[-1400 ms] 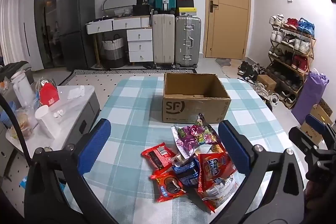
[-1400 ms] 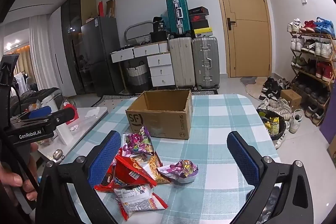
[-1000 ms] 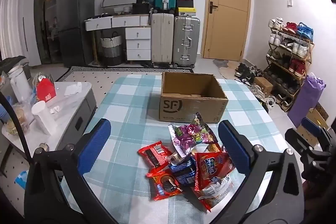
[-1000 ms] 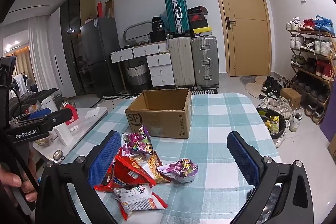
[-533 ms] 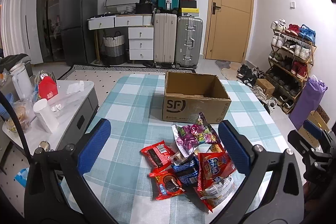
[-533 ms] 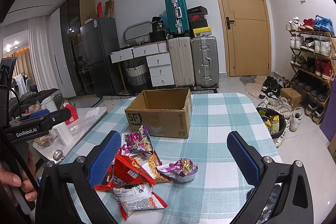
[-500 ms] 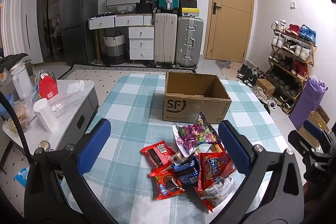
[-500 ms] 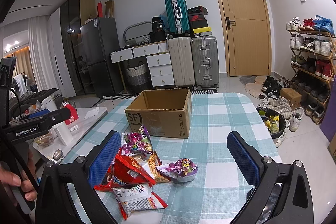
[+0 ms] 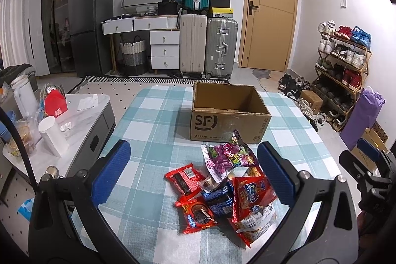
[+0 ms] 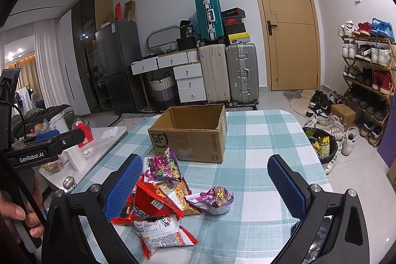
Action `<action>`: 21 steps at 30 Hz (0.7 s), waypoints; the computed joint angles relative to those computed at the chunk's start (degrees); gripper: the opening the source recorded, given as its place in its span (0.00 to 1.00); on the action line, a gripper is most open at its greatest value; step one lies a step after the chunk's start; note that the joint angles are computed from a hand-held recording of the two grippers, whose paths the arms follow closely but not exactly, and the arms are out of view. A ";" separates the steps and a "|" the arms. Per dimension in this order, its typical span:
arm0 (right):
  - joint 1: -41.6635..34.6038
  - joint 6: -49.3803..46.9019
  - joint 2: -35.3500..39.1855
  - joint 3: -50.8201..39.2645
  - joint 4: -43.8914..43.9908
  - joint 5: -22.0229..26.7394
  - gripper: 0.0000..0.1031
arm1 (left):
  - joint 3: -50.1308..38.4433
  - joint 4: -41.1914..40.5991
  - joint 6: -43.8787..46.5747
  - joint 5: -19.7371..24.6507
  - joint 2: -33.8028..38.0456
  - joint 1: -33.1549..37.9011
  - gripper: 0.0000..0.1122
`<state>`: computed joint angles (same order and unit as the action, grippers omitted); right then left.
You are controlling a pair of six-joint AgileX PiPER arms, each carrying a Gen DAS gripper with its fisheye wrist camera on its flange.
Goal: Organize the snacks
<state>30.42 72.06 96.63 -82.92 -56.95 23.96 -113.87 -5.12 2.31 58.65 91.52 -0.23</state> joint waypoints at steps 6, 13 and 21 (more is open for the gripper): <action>0.30 0.38 -0.30 0.40 -0.22 0.06 1.00 | 0.44 0.45 -0.25 -0.20 -0.14 -0.26 0.91; 0.46 1.54 0.19 0.49 -1.26 -0.13 1.00 | 0.85 -0.91 0.15 0.20 -0.03 0.72 0.91; 0.59 2.41 0.14 0.79 -2.03 -0.33 1.00 | 0.98 -1.33 0.71 0.02 0.07 0.95 0.91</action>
<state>31.01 74.47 96.78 -82.13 -58.98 23.63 -112.89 -6.45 3.02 58.68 91.59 0.72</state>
